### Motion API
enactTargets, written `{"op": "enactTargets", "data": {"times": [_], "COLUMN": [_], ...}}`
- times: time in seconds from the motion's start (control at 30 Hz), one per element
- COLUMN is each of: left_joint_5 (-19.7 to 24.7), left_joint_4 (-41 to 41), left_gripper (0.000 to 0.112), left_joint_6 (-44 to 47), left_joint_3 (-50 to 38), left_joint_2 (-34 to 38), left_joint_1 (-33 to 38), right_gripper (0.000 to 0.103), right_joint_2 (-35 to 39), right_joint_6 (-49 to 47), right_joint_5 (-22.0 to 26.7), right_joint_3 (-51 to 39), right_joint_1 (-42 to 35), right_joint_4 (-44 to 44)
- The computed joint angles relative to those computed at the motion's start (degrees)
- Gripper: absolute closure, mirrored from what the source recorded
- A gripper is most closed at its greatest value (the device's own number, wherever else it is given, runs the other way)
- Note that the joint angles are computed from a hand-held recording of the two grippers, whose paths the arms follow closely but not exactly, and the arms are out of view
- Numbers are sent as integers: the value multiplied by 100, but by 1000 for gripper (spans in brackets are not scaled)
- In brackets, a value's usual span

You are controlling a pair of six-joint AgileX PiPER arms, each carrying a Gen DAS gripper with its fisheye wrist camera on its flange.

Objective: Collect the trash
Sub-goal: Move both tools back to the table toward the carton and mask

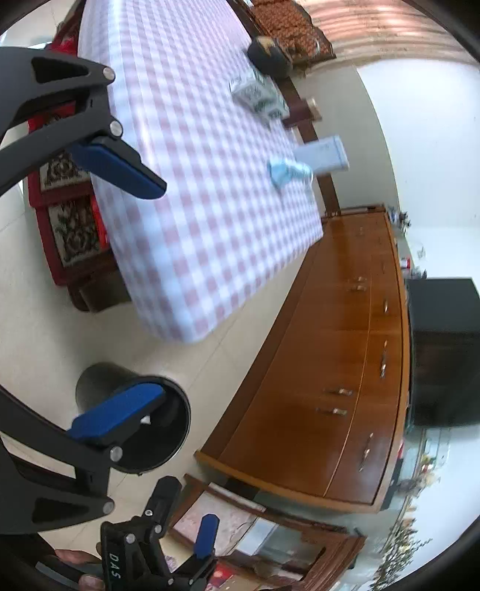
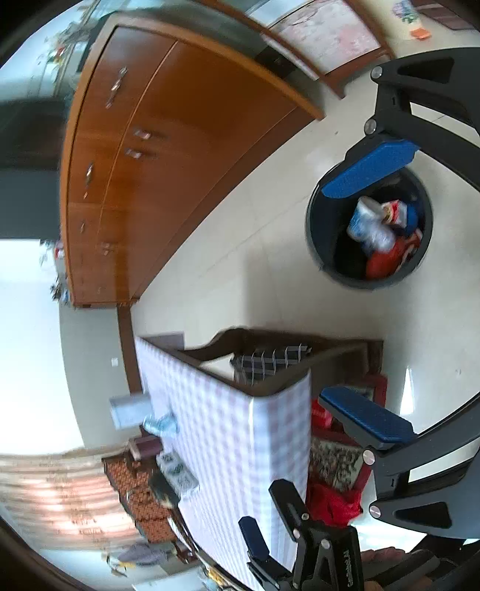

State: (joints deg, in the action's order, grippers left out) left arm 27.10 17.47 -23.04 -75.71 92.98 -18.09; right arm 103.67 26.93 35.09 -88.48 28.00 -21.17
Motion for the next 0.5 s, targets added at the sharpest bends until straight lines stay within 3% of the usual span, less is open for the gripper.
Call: {"op": "enactTargets", "data": {"times": [0.3, 0.5], "left_joint_5": [-131, -206], "left_joint_4": [-168, -785], "left_gripper": [11, 11], "left_joint_6": [289, 1101], "left_joint_3": [448, 501], "left_joint_2": [-567, -646], "left_joint_1": [966, 1810], "right_gripper": [0, 0], "right_joint_2": [772, 1811], "right_joint_6": [-449, -752], "right_joint_5": [521, 1280], "right_joint_3": [-1540, -3453], "right_joint_1": [535, 863], "right_joint_4": [268, 453]}}
